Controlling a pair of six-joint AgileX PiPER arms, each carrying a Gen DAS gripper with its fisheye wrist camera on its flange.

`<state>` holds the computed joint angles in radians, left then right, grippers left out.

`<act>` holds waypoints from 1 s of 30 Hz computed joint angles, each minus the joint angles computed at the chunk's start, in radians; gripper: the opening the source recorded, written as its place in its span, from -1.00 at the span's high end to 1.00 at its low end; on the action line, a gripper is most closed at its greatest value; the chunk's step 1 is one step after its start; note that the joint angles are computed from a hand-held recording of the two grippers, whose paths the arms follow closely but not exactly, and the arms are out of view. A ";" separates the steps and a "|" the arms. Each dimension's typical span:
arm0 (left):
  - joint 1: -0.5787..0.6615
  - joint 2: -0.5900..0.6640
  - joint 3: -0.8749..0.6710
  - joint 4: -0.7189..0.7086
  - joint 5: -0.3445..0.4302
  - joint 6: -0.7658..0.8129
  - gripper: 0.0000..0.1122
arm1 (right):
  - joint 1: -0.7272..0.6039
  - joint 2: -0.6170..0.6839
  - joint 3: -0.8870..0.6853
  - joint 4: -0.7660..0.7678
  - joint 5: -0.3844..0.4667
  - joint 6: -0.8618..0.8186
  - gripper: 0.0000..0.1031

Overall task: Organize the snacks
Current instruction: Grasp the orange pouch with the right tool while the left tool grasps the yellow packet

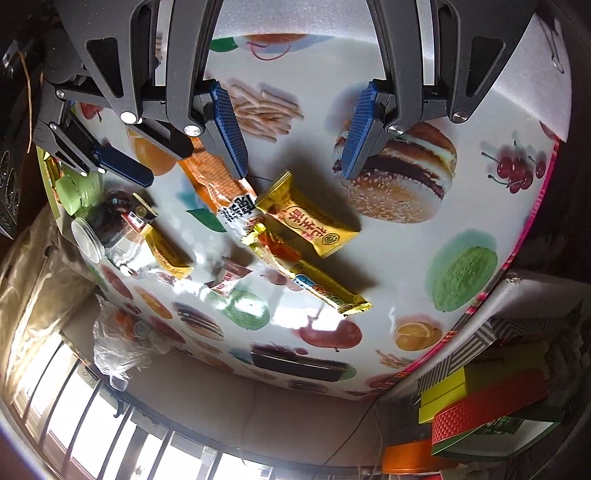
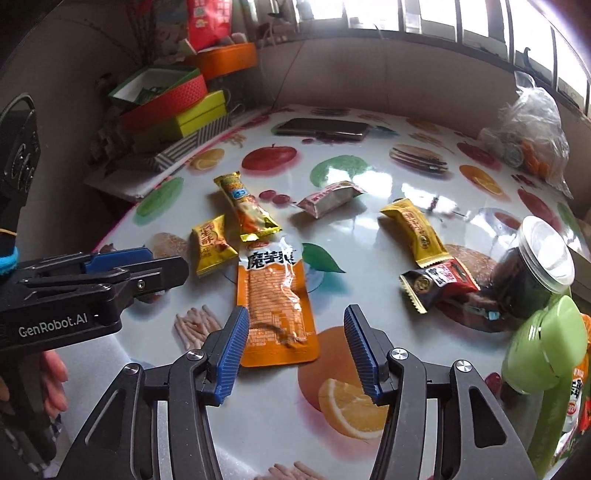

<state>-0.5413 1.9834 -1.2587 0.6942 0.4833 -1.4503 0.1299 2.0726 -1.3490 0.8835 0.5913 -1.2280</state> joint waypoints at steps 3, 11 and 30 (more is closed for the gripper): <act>0.023 -0.002 0.014 -0.016 -0.035 0.011 0.03 | 0.028 0.027 -0.030 -0.041 -0.014 0.057 -0.09; 0.077 0.030 -0.035 -0.131 -0.065 0.114 0.03 | 0.080 0.069 -0.064 -0.125 -0.050 0.117 -0.19; 0.120 0.176 -0.263 -0.344 0.088 0.301 0.03 | 0.079 0.071 -0.057 -0.148 -0.097 0.129 -0.05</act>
<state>-0.4210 2.1591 -1.5220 0.3499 0.5716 -1.1492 0.2092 2.1432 -1.4063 0.7359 0.4943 -1.0994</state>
